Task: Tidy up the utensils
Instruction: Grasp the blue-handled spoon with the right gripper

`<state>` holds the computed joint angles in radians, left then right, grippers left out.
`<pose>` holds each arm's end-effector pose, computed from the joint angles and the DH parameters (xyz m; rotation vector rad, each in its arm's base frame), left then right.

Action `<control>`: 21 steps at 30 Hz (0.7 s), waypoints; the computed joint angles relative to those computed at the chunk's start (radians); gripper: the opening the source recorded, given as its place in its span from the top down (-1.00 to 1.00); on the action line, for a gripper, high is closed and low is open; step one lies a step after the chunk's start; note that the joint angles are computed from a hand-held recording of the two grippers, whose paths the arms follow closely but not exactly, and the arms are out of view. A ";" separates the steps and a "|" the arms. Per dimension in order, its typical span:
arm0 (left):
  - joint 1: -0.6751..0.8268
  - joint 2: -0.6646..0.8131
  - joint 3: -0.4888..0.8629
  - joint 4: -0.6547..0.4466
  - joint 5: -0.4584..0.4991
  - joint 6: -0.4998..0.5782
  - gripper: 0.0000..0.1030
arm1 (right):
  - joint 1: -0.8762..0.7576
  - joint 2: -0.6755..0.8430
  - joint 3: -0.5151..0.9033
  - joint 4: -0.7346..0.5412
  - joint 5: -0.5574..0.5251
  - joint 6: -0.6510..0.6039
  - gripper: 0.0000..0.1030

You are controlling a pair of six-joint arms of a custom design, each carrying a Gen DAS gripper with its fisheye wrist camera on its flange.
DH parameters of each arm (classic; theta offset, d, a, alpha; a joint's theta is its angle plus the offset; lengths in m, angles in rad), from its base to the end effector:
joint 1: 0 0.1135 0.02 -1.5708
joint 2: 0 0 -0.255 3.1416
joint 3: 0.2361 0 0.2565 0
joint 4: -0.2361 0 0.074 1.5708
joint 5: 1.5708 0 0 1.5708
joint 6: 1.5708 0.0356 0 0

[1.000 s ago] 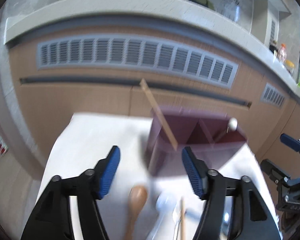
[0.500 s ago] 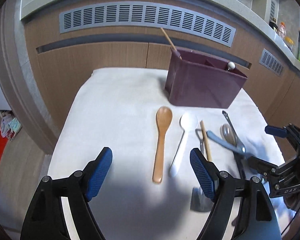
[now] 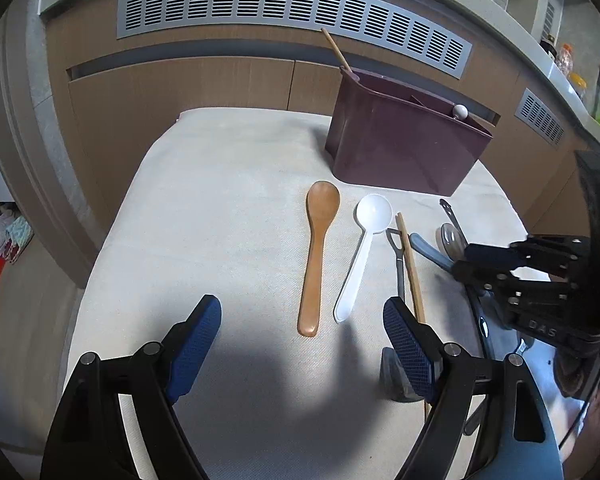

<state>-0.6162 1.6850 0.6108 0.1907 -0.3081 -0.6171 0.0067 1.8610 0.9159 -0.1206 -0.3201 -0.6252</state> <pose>0.2422 -0.1583 0.0927 -0.1346 2.4039 -0.1930 0.3397 0.0135 0.0965 -0.8970 2.4006 0.1926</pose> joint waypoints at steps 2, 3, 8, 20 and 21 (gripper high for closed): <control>0.003 0.001 0.000 -0.001 0.002 -0.001 -0.62 | 0.010 0.030 0.023 0.006 0.019 0.015 0.60; 0.006 0.004 0.000 0.001 0.006 -0.001 -0.62 | 0.013 0.052 0.043 0.003 0.029 0.026 0.60; 0.012 0.028 0.007 0.007 0.022 -0.006 -0.62 | -0.003 0.074 0.080 -0.043 0.006 0.022 0.58; -0.027 0.066 0.066 -0.038 0.022 -0.015 -0.62 | 0.009 0.057 0.096 -0.164 -0.052 0.005 0.68; -0.032 0.064 0.069 -0.043 0.019 -0.016 -0.62 | 0.023 0.061 0.093 -0.149 -0.045 0.007 0.67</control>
<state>-0.6479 1.7492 0.6794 0.1474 -0.2887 -0.6334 0.0296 1.9220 1.0089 -0.2692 -0.3649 -0.6180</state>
